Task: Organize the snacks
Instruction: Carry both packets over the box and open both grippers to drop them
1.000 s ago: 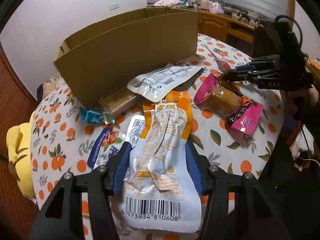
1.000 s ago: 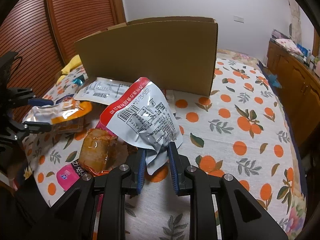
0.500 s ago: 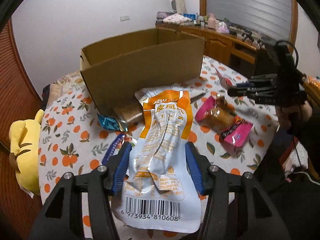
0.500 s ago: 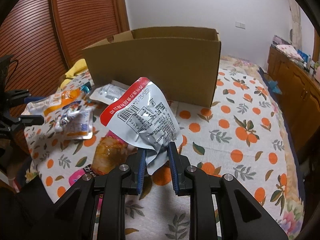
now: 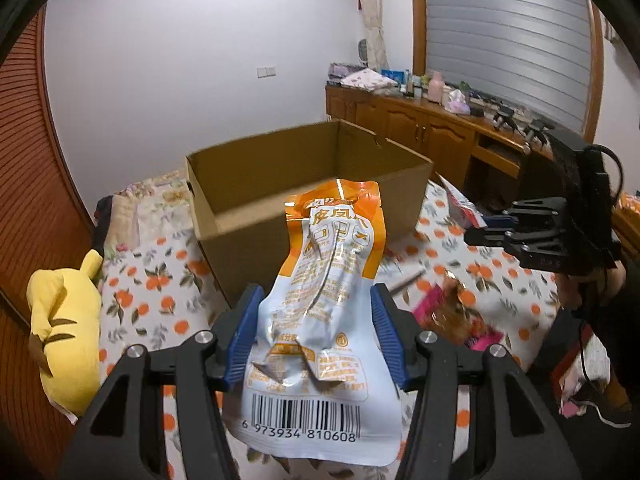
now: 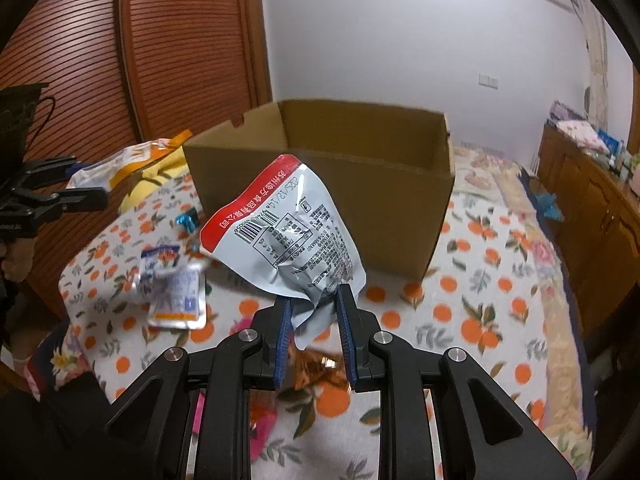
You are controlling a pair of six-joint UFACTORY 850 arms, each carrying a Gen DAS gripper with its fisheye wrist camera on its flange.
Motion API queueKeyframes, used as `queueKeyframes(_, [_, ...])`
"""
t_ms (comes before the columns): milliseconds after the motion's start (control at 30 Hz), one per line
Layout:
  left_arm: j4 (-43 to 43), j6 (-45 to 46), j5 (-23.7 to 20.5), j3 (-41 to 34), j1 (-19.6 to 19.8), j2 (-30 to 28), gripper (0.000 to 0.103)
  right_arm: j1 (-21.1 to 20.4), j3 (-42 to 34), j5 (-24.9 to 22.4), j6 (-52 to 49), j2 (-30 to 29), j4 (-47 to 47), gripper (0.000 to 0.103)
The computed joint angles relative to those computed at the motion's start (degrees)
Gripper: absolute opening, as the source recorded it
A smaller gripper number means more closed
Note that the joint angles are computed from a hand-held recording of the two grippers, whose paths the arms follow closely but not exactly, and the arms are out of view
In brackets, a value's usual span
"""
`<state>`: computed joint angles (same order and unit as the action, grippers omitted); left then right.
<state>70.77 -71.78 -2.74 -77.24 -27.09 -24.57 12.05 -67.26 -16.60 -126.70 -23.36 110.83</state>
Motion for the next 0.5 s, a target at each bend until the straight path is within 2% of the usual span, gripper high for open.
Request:
queueKeyframes(67, [-2.29,2.02,-0.02,-1.53,0.45,-0.79,0.054,0.16,-1.04,0.28,0.99,0.00,-0.99,0.020])
queueKeyframes(267, [-23.00,22.03,-1.09,-7.40,1.74,-4.16,0.054,0.55,-5.55,0.96,3.62,-1.37,-3.33,0.020])
queueKeyframes(333, [-24.45,23.35,-1.80,-9.08,1.82,-5.21,0.054,0.74,-7.52,1.35,5.03,-2.24,-4.79,0.020])
queueKeyframes(500, [-35.69,34.46,-3.33,-13.90,2.53,-8.30,0.054,1.35,-12.50,2.91,11.96,-4.72,-11.75,0.020])
